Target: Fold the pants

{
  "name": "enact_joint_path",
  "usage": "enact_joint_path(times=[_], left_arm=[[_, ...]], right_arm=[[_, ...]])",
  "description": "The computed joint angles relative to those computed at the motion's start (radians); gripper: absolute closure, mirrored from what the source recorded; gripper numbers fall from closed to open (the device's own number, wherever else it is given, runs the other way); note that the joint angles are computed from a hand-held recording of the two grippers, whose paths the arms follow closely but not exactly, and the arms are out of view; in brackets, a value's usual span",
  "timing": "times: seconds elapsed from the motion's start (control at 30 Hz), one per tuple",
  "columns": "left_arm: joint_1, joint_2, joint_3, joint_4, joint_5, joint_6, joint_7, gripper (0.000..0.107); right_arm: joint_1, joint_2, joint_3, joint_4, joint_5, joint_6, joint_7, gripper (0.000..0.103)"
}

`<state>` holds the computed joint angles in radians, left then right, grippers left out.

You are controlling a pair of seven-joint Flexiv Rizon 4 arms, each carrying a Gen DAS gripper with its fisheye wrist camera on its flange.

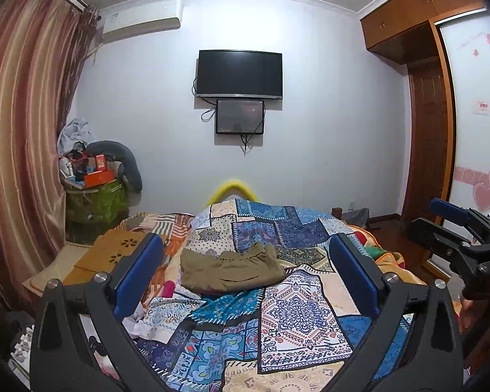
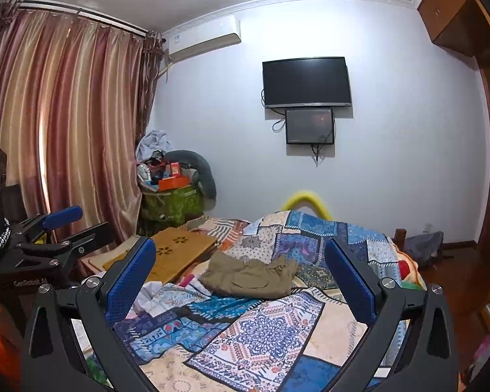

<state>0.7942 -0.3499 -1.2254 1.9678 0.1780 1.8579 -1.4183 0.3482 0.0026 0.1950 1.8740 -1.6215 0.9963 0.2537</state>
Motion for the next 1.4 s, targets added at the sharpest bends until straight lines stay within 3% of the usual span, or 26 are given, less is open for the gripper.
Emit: enact_joint_path(times=[0.57, 1.4], left_arm=[[-0.050, -0.011, 0.035, -0.011, -0.009, -0.012, 0.028, 0.004], [-0.015, -0.057, -0.047, -0.020, -0.037, -0.069, 0.123, 0.004]], right_arm=[[-0.009, 0.013, 0.003, 0.013, 0.023, 0.008, 0.017, 0.000], [-0.010, 0.012, 0.002, 0.017, 0.035, 0.003, 0.024, 0.000]])
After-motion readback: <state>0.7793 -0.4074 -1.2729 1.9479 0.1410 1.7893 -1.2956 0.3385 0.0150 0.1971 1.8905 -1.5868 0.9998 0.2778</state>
